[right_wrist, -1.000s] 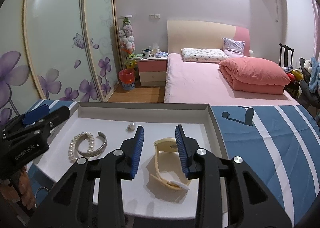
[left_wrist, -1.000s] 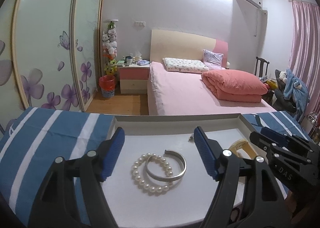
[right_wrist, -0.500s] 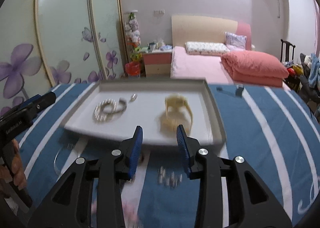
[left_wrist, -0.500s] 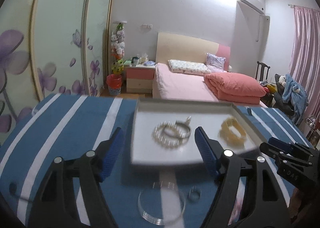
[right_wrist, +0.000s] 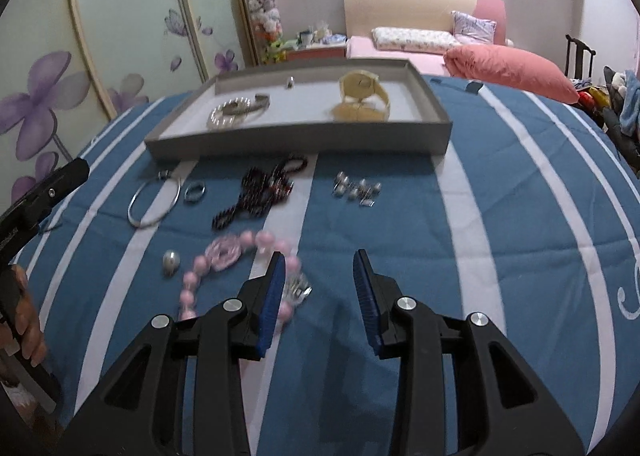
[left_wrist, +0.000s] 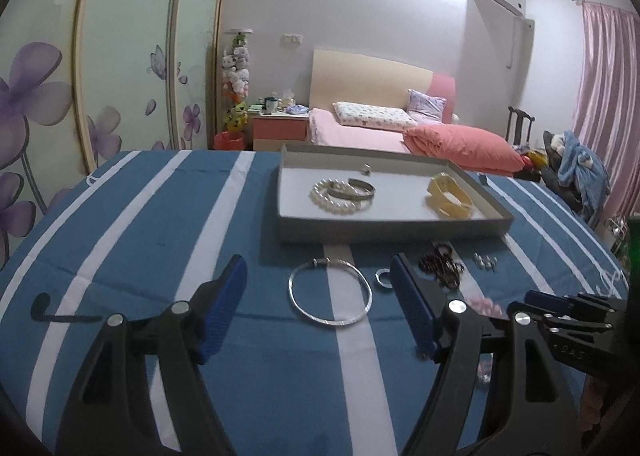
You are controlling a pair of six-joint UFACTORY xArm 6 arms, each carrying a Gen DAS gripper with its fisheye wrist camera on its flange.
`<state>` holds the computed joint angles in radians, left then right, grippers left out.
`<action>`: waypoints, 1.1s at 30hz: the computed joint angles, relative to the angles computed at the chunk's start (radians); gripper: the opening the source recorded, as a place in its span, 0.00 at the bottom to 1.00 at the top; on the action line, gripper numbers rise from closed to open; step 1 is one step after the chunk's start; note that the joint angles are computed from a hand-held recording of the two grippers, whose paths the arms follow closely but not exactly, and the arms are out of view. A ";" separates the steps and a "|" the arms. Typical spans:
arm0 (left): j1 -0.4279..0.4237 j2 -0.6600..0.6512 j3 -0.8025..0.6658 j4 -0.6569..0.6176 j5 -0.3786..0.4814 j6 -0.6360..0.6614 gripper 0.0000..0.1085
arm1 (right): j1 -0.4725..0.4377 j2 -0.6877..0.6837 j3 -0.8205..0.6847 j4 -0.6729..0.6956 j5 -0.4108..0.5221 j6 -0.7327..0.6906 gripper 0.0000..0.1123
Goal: Organize jewelry
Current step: 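Withdraw both open tools from the tray back over the bed, then grasp the pink bead bracelet with the right tool while the left tool grasps the loose pearl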
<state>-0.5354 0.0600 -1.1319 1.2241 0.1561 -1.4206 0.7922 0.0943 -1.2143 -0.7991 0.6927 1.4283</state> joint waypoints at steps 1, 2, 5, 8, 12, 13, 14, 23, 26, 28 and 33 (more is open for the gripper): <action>-0.003 0.003 0.000 -0.013 -0.001 0.014 0.67 | 0.002 0.004 -0.001 0.012 0.000 -0.011 0.33; -0.008 0.004 0.002 -0.028 -0.002 0.029 0.67 | 0.002 0.010 -0.009 0.025 0.003 -0.024 0.33; -0.018 0.009 0.003 -0.070 -0.001 0.072 0.67 | 0.004 0.027 -0.030 0.059 0.015 -0.058 0.33; -0.018 0.007 0.005 -0.080 -0.007 0.085 0.67 | 0.006 0.031 -0.031 0.081 0.009 -0.072 0.32; -0.025 0.013 0.003 -0.116 -0.008 0.120 0.67 | 0.017 0.044 -0.049 0.075 0.042 -0.077 0.30; -0.027 0.014 0.004 -0.124 -0.009 0.127 0.67 | 0.018 0.043 -0.048 0.075 0.044 -0.074 0.28; -0.029 0.015 0.003 -0.134 -0.009 0.138 0.67 | 0.018 0.043 -0.049 0.075 0.045 -0.073 0.28; -0.053 0.025 0.006 -0.274 -0.017 0.280 0.67 | 0.015 0.025 -0.028 0.072 0.042 -0.066 0.18; -0.074 0.033 0.012 -0.400 -0.016 0.410 0.67 | 0.002 0.000 -0.004 0.060 0.066 -0.020 0.18; -0.094 0.041 0.009 -0.502 0.000 0.518 0.67 | -0.011 -0.026 0.023 0.049 0.090 0.025 0.18; -0.142 0.079 -0.026 -0.681 0.071 0.700 0.67 | -0.034 -0.077 0.076 0.033 0.124 0.104 0.18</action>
